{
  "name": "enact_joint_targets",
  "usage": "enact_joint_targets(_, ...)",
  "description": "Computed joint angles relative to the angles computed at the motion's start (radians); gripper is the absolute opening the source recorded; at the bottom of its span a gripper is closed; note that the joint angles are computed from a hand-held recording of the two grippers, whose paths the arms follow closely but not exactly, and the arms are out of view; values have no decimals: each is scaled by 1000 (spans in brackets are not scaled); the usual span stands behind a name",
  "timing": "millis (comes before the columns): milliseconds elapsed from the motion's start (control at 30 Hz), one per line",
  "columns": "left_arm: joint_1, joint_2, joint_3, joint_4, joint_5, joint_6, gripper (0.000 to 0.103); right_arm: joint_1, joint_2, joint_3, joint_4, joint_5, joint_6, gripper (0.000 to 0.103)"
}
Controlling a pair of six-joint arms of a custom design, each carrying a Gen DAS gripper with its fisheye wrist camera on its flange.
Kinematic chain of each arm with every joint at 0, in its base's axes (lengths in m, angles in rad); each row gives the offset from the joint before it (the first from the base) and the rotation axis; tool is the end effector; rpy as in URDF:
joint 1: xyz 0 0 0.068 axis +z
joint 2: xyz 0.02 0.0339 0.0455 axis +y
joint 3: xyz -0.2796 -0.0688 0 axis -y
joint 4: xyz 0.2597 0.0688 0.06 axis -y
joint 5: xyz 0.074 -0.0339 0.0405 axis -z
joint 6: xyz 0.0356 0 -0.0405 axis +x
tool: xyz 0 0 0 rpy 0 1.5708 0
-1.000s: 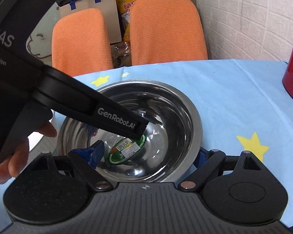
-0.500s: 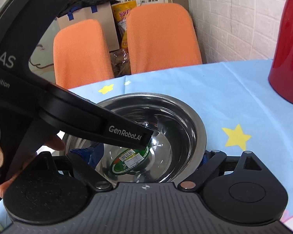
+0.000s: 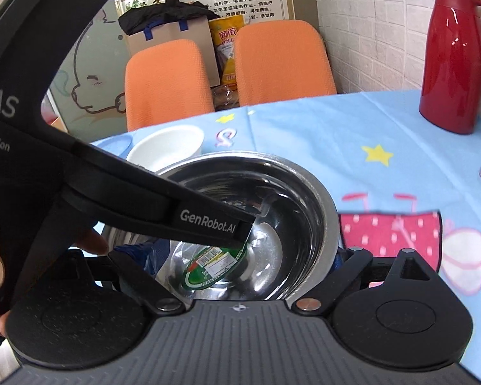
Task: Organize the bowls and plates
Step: 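Close the left gripper on the steel bowl rim, then carry the plates and steel bowl with the left gripper toward the white bowl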
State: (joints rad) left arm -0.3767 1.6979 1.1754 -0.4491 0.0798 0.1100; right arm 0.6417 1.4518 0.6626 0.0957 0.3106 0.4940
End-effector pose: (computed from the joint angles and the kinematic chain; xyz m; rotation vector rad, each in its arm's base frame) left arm 0.3450 -0.1395 0.2228 0.6451 2.4678 -0.2057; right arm 0.2431 0.1680 0.1801 -0.0012 2.2386 0.2686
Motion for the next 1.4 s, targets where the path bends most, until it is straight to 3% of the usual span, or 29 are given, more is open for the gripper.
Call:
enact_joint_targets(300,-32,-169,-289,122,-14,-53,56,180,-76,-150,39,114,174,81)
enact_joint_targets(433,-56,-190,-355,183,-73,-43,58,217,-70,-196,85,129,216,81)
enact_joint_targets(567,-27,-169,-352,198,-28,-42,62,211,-44,-221,147,88,202,80)
enact_joint_targets(600,-22,-169,-345,188,-20,-43,71,213,-43,-217,139,83,194,79)
enact_joint_targets(667,-8,-195,-350,189,4,-47,72,225,-80,-242,128,88,206,79)
enact_joint_targets(967,113,-431,-381,147,36,-5,72,216,-506,-386,-80,219,292,79)
enact_joint_targets(1100,224,-497,-397,110,60,47,73,171,-605,-420,-153,198,310,79)
enact_joint_targets(1267,352,-487,-397,101,57,103,73,106,-606,-419,-151,144,269,79)
enact_joint_targets(1400,421,-413,-333,92,107,108,73,39,-490,-326,-91,80,134,79)
